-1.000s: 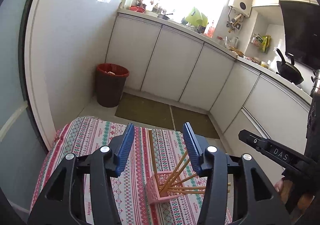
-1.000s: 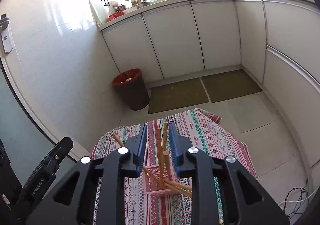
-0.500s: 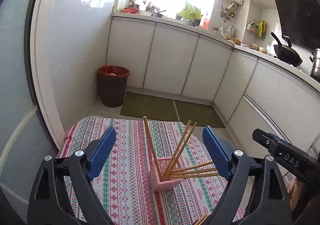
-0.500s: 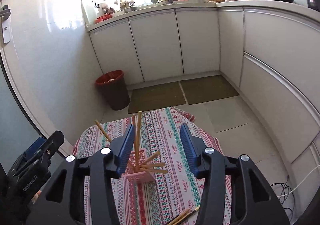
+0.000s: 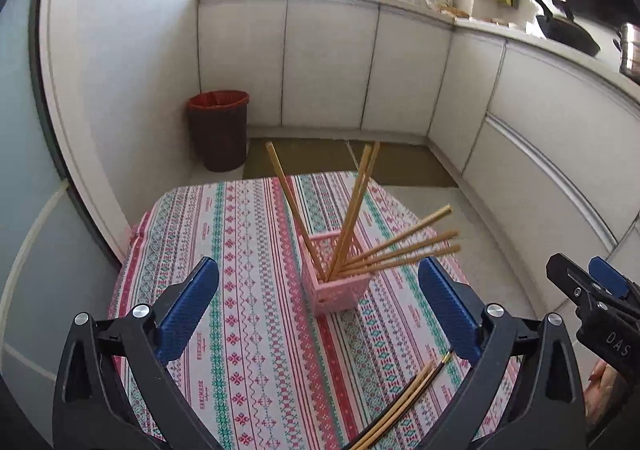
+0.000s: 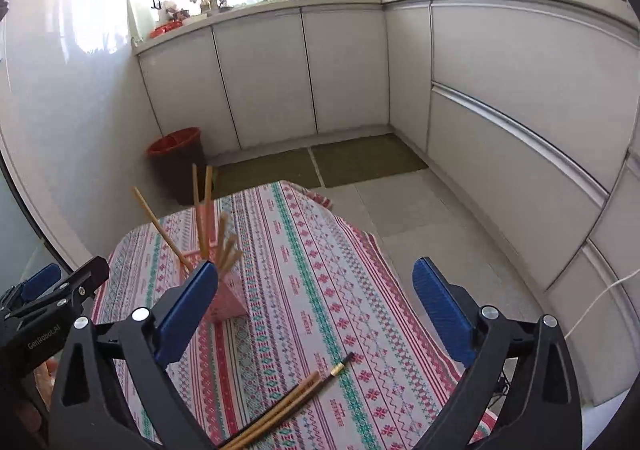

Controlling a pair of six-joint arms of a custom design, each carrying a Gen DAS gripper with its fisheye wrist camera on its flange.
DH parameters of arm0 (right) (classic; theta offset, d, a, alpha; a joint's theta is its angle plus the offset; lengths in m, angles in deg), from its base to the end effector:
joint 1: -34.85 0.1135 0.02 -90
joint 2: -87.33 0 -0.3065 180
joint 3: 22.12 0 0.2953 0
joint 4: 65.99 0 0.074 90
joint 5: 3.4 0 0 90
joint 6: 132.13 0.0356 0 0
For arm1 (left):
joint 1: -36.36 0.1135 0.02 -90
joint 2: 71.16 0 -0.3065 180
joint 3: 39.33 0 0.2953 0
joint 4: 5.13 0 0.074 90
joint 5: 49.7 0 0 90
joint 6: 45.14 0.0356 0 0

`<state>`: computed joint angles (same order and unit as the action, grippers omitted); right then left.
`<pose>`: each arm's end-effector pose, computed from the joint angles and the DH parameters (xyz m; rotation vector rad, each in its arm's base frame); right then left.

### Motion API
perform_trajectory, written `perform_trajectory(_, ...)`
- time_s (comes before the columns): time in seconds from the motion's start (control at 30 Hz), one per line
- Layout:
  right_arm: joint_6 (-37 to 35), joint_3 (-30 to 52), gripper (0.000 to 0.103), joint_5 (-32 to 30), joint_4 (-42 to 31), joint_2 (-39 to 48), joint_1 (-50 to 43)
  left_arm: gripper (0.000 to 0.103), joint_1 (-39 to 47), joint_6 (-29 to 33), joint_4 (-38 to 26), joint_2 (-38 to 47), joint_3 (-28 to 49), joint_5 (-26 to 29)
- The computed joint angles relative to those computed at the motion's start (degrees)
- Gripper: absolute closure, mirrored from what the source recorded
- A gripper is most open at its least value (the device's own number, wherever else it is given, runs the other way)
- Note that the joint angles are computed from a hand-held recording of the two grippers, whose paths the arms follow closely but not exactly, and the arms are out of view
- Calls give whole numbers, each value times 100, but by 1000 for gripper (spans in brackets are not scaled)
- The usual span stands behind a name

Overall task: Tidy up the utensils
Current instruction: 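Move both grippers back down to the remaining chopsticks and brush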

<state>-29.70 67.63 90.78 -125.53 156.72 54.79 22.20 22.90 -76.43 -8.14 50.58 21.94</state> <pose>0.2583 0.0910 0.4339 -0.1090 2.2592 0.2202 0.2173 -0.0433 0.4448 -0.3113 2.2766 0.0535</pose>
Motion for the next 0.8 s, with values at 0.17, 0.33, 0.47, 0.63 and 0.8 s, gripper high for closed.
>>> perform_trajectory(0.17,-459,-687,8,-580,-354,-179,-718,7,-29,238,-450,586,-257,1171)
perform_trajectory(0.33,-437,-932,8,-574,-888,140,-1268,7,-163,334,-748,1462,-527,2228)
perform_trajectory(0.47,-297,-895,8,-884,-1312,503,-1680,7,-611,145,-597,2172,-611,2110)
perform_trajectory(0.63,-150,-820,8,-1577,-1623,865,-2161,20,-800,-73,-64,2641,-397,2045)
perform_trajectory(0.8,-80,-722,8,-1896,-1828,1126,-2456,58,-885,75,-62,3178,-75,2087)
